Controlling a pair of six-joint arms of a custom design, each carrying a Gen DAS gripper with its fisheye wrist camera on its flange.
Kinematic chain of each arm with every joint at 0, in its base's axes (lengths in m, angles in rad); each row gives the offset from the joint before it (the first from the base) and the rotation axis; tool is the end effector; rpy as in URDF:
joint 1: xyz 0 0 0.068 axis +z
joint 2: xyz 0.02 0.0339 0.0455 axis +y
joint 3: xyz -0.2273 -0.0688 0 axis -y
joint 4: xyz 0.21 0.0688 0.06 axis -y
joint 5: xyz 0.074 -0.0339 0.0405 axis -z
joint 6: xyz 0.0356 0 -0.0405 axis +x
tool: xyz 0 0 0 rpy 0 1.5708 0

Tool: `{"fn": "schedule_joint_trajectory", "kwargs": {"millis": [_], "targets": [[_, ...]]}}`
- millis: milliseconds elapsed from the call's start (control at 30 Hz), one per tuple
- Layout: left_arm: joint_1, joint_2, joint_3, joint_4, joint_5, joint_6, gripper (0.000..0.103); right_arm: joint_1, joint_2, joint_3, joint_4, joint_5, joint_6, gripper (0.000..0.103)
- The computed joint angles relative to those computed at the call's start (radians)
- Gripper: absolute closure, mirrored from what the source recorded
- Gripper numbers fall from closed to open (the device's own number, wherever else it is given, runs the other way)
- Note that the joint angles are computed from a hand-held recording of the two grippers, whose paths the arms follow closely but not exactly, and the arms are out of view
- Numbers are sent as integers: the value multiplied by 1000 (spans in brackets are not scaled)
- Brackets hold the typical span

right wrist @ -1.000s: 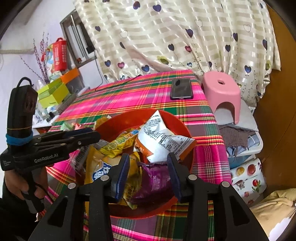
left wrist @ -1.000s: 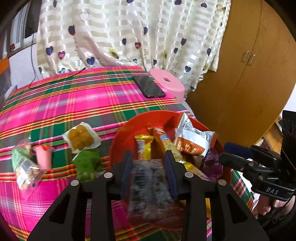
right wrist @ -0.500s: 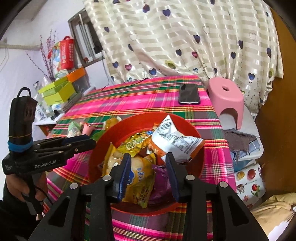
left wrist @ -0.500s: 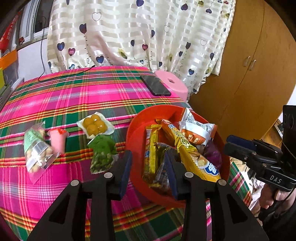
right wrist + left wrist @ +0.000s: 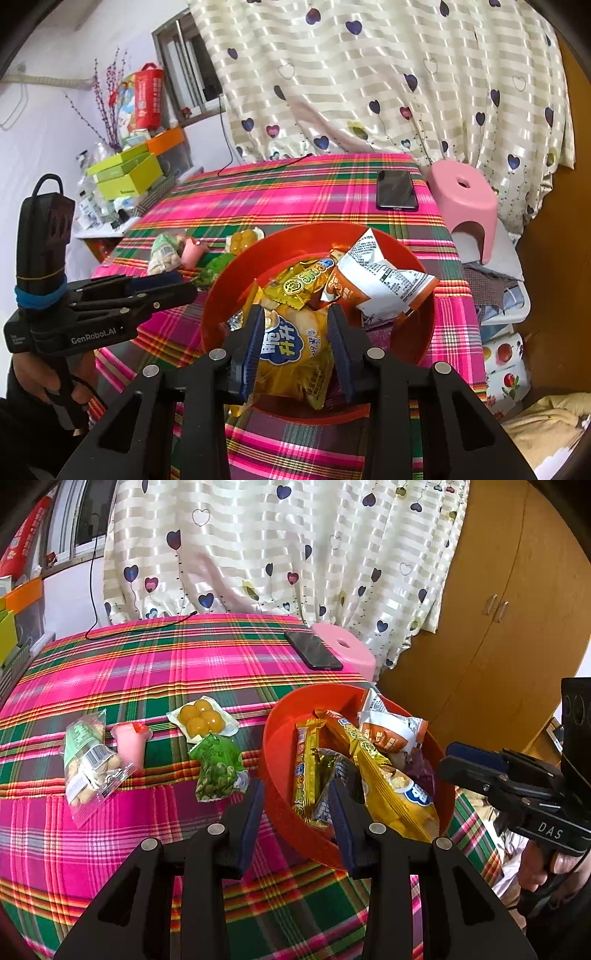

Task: Organize snacks
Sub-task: 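Withdraw both grippers from the basket toward the remaining snacks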

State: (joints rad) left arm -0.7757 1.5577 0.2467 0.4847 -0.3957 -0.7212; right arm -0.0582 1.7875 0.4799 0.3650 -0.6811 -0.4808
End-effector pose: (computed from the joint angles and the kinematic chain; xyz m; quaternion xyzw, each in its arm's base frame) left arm 0.1534 -0.1312 0.0747 -0.0466 0.9149 -0.1085 0.3859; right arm 0.2421 0.0083 0.0661 -0.2889 0.8549 0.2287 0.3653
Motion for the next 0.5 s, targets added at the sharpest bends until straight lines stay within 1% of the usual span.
{"fn": "schedule_joint_trajectory", "kwargs": {"millis": [367, 500], "targets": [[-63, -49, -45, -18, -67, -41, 65, 39, -60, -48, -1, 15, -5, 65], [-74, -52, -59, -25, -92, -67, 65, 54, -75, -75, 26, 17, -3, 64]]}}
